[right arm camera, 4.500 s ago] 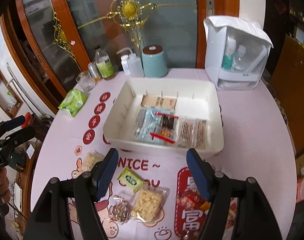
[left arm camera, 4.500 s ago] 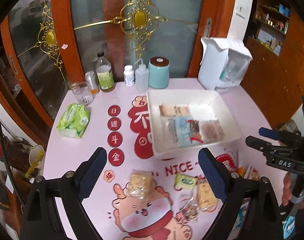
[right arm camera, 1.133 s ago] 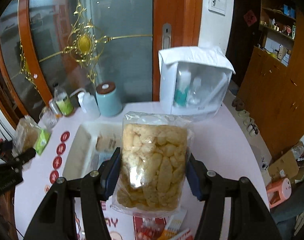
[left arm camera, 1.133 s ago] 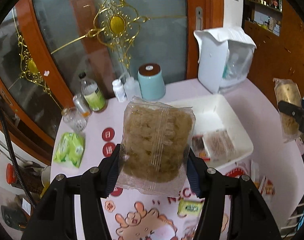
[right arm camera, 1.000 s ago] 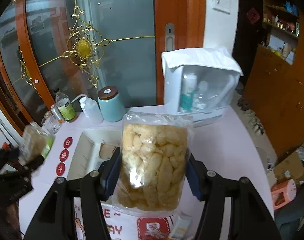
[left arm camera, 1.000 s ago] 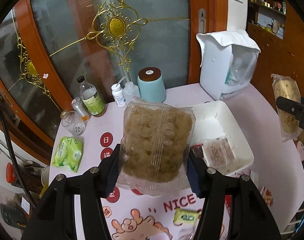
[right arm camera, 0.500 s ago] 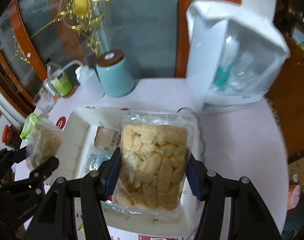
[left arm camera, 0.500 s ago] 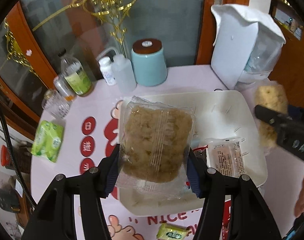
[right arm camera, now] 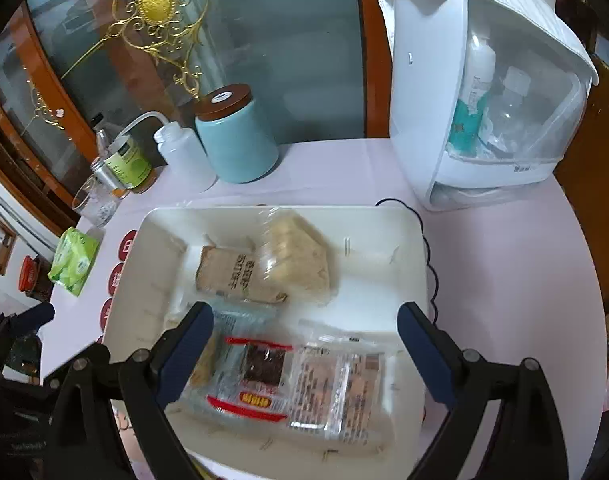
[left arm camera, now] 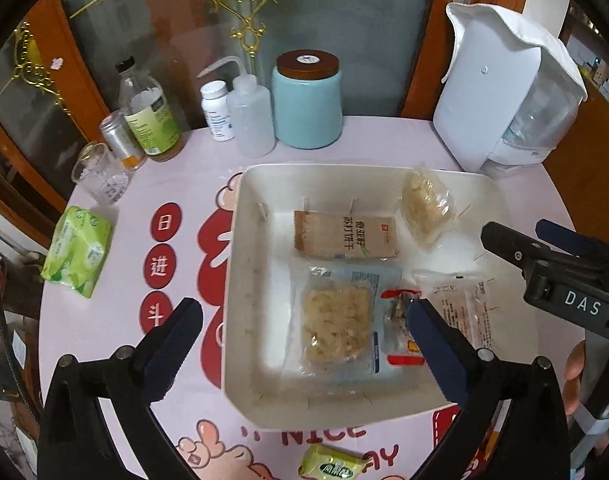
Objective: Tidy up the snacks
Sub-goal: 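Carry both bags into the white tray and open both tools, then withdraw both tools from the tray back over the remaining snacks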
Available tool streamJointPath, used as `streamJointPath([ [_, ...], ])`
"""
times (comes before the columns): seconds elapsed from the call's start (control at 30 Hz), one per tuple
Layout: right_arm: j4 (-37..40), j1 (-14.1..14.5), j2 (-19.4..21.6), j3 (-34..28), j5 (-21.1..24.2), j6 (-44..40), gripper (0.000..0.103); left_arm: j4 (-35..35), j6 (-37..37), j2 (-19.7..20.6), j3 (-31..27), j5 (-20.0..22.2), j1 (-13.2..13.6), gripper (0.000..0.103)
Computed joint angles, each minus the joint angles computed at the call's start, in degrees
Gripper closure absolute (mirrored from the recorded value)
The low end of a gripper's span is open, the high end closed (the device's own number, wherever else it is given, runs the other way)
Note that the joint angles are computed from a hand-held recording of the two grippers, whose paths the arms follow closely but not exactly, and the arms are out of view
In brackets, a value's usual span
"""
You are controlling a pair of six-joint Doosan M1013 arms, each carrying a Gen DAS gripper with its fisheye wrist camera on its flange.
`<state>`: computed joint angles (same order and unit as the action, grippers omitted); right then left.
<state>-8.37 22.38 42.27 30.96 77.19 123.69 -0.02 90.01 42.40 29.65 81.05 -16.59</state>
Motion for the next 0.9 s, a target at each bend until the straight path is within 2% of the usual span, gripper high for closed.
streamJointPath([
  [0.3, 0.30, 1.51, -4.47, 6.17, -2.39, -0.66, 0.009, 1.98, -0.11, -5.98, 7.66, -4.16, -0.01, 0.001],
  [0.37, -0.20, 2.16, -5.77, 7.83, -2.88, -0.87, 0.009, 3.58, -0.87, -8.17, 10.59, -6.41, -0.24, 0.001],
  [0.63, -2.50, 5.02, -11.27, 14.23, -5.01, -0.91, 0.009, 9.44, 1.76, -15.42, 19.69, -11.18, -1.68, 0.001],
  [0.77, -6.63, 7.23, -14.63, 18.20, -6.05, 0.86, 0.009, 8.12, 4.17, -19.09, 24.08, -13.33, -1.72, 0.001],
  [0.9, -11.13, 9.62, -17.98, 22.70, -6.77, 3.23, 0.009, 3.74, 7.47, -21.88, 27.68, -13.85, -1.16, 0.001],
])
